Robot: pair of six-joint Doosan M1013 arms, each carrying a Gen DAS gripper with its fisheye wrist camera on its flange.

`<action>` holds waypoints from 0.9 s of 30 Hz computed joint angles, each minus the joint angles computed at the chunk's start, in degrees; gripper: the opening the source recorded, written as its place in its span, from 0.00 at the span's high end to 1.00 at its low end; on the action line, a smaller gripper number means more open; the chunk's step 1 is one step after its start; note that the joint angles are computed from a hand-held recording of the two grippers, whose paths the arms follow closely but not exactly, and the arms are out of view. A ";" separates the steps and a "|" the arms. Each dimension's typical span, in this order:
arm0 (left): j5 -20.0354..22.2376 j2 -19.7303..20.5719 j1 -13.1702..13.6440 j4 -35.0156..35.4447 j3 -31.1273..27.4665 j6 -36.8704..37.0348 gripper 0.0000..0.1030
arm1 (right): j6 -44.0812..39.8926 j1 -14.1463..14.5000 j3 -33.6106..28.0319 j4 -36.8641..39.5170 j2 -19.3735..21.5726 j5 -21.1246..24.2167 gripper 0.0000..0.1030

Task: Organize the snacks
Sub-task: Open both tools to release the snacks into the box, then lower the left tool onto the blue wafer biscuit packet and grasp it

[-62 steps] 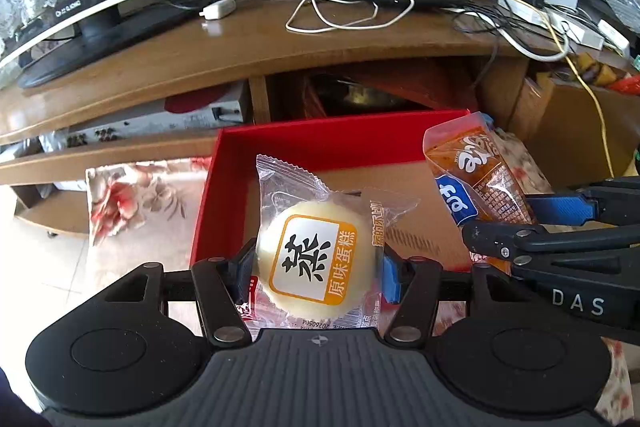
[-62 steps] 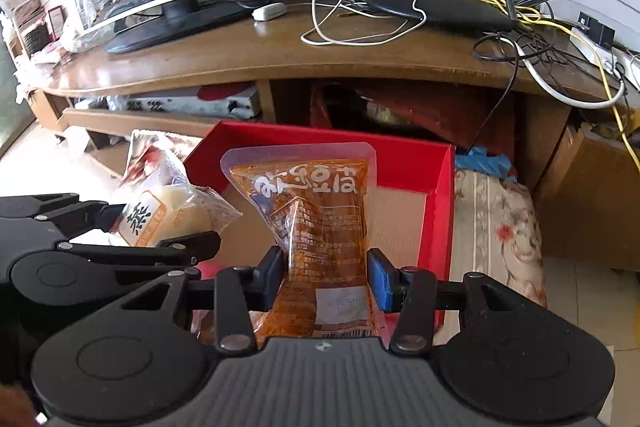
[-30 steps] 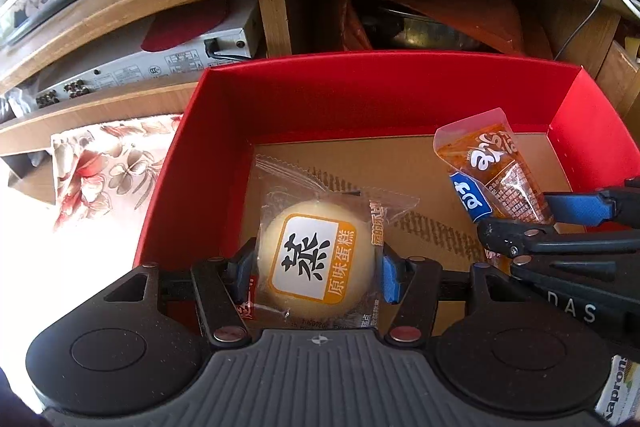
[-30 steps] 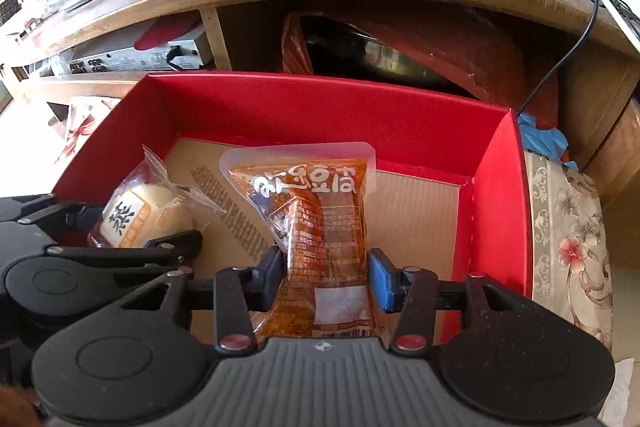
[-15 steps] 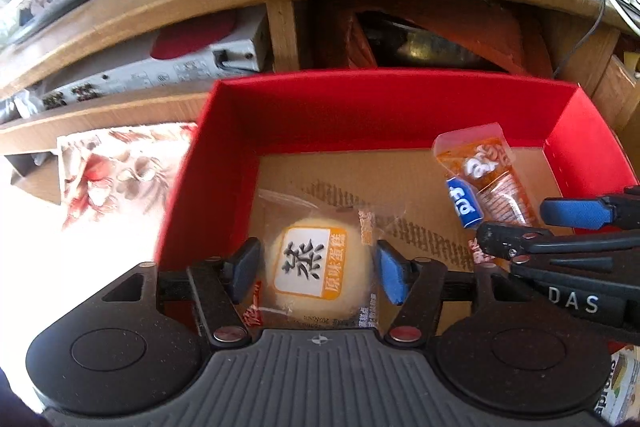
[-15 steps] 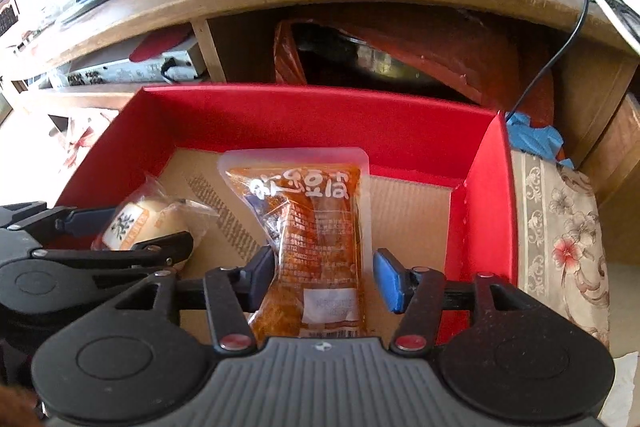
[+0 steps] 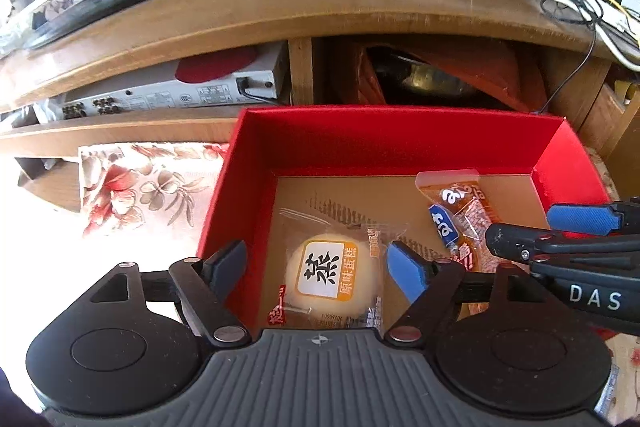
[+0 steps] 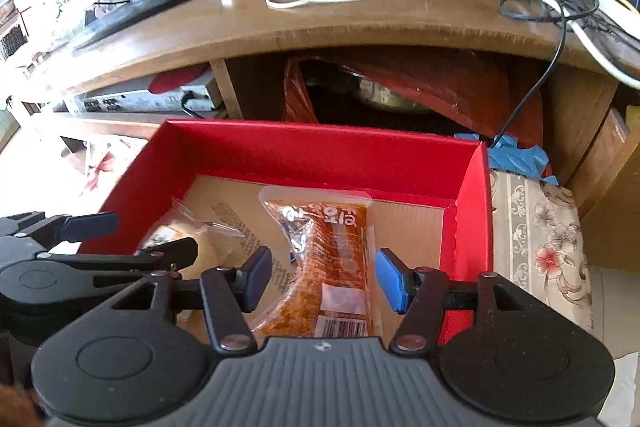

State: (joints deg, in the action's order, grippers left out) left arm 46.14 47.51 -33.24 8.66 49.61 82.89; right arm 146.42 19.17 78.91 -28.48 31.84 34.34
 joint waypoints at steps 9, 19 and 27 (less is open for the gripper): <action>-2.88 -3.59 0.43 -0.98 5.06 0.60 0.18 | 0.38 1.61 1.20 -0.44 -1.76 -0.05 0.44; -4.68 -7.55 1.94 -0.91 11.03 -0.45 0.18 | -2.13 3.91 2.22 1.60 -2.90 -1.11 0.44; -4.16 -9.76 3.91 -1.40 14.80 -2.84 0.18 | -7.60 5.69 1.52 6.18 -2.25 -0.81 0.43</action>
